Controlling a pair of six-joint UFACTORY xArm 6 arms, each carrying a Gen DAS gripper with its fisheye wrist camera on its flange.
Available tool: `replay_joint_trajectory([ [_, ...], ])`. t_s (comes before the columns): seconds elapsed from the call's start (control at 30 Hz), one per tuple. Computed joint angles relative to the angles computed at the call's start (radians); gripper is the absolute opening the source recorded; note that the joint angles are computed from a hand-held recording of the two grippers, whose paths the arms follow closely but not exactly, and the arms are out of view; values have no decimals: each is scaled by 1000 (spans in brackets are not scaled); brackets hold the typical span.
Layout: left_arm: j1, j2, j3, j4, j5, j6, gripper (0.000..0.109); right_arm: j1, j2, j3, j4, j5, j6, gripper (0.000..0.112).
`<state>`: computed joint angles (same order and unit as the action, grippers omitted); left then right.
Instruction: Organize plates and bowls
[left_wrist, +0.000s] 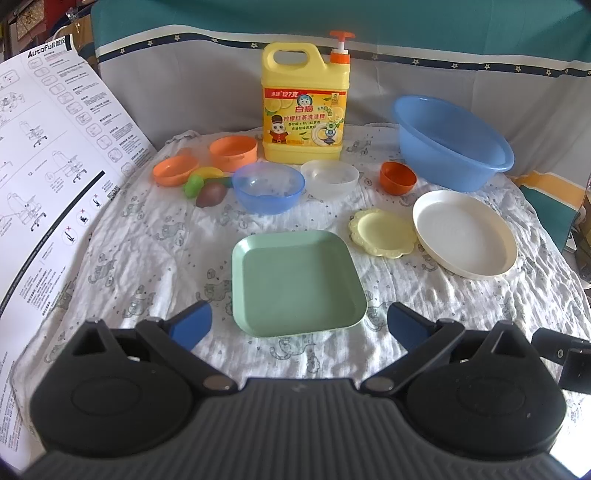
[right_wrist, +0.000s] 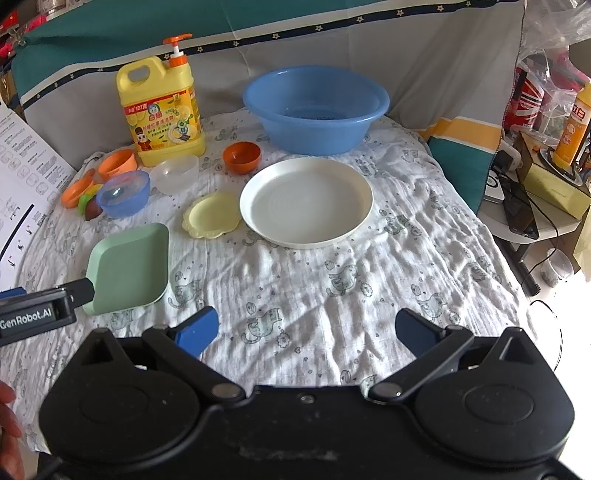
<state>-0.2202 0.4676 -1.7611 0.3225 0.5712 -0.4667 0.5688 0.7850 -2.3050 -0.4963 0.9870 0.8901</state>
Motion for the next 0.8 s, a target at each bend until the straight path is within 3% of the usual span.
replay_joint_trajectory([
  [0.8, -9, 72, -91, -30, 49, 52, 103, -16, 74, -98, 38, 41, -31, 103],
])
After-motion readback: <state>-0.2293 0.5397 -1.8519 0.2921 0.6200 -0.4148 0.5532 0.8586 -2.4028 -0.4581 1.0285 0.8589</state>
